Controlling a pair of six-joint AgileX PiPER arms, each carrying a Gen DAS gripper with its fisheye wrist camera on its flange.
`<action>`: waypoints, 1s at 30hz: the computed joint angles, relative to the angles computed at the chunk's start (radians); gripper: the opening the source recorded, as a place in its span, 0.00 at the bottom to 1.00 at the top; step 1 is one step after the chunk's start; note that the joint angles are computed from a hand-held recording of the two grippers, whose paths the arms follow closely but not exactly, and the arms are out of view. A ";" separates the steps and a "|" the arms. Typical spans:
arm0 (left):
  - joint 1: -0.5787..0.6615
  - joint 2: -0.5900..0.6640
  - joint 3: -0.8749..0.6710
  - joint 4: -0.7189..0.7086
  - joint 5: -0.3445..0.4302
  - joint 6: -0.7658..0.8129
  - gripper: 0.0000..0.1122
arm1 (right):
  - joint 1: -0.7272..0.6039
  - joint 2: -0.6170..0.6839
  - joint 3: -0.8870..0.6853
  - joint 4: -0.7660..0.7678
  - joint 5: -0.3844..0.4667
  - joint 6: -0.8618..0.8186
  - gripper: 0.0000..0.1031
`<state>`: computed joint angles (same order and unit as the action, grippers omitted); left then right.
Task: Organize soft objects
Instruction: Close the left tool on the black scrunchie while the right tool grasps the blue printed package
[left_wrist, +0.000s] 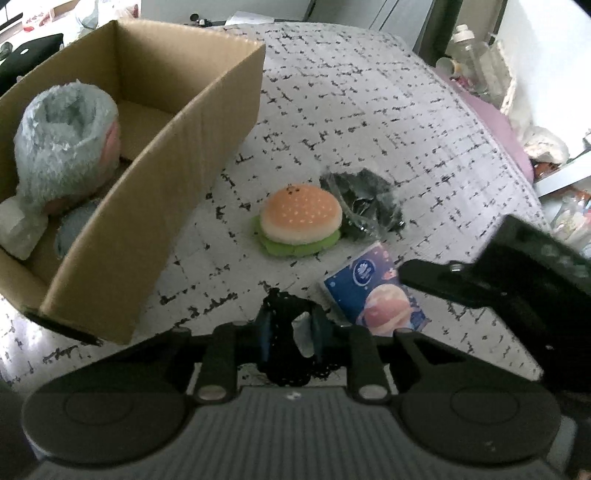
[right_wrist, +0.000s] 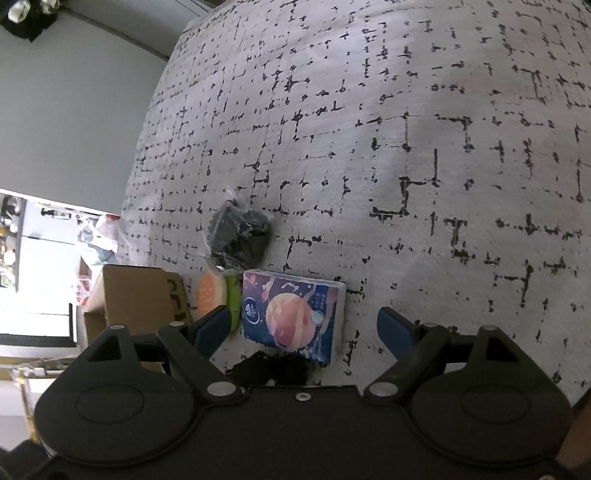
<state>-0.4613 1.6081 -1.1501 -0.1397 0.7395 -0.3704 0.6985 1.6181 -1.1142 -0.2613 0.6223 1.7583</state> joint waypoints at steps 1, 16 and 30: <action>0.004 -0.006 0.000 -0.002 0.001 0.005 0.18 | 0.000 0.009 -0.011 0.001 0.007 -0.005 0.83; 0.094 -0.113 -0.015 -0.026 0.023 0.048 0.19 | 0.048 0.206 -0.265 -0.065 0.215 -0.118 0.93; 0.213 -0.230 -0.031 -0.061 0.094 0.107 0.19 | 0.114 0.172 -0.282 -0.156 0.289 -0.036 0.71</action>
